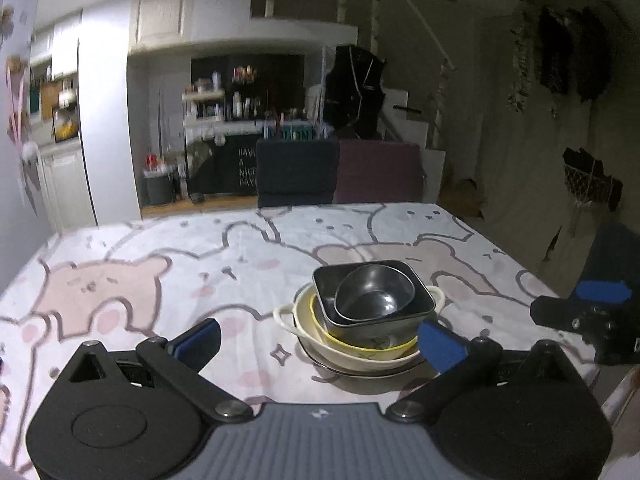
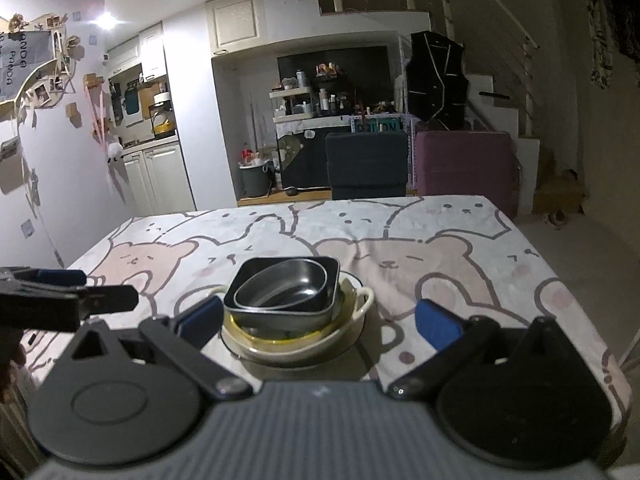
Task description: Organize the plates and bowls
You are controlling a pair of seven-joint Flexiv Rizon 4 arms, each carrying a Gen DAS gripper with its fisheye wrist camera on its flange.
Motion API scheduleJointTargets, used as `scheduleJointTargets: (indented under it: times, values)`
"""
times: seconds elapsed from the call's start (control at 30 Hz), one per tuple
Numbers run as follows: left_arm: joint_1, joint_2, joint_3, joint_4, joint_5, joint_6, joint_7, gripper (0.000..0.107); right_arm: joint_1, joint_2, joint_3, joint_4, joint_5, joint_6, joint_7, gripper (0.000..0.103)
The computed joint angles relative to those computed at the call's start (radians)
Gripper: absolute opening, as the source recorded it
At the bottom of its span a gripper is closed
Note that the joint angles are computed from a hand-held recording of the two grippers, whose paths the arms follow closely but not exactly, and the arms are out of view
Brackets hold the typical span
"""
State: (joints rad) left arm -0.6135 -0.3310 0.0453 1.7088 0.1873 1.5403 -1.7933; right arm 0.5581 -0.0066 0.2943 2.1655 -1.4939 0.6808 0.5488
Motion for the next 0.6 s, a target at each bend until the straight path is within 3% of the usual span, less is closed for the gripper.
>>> scheduleJointTargets:
  times: [0.13,0.3,0.6]
  values:
    - [-0.138,-0.004,0.176,-0.026,0.151,0.026,-0.143,0.103,0.017,-0.005,0.013,0.002,0.024,-0.043,0.001,0.103]
    - [-0.104,0.015,0.147,0.001,0.164,0.029,-0.169,0.103,0.035,-0.009,0.019,0.007,0.040,-0.082,-0.016,0.103]
    - [-0.009,0.064,0.042,0.093,0.138,0.012,-0.125,0.103,0.054,-0.012,0.024,0.012,0.036,-0.139,-0.017,0.103]
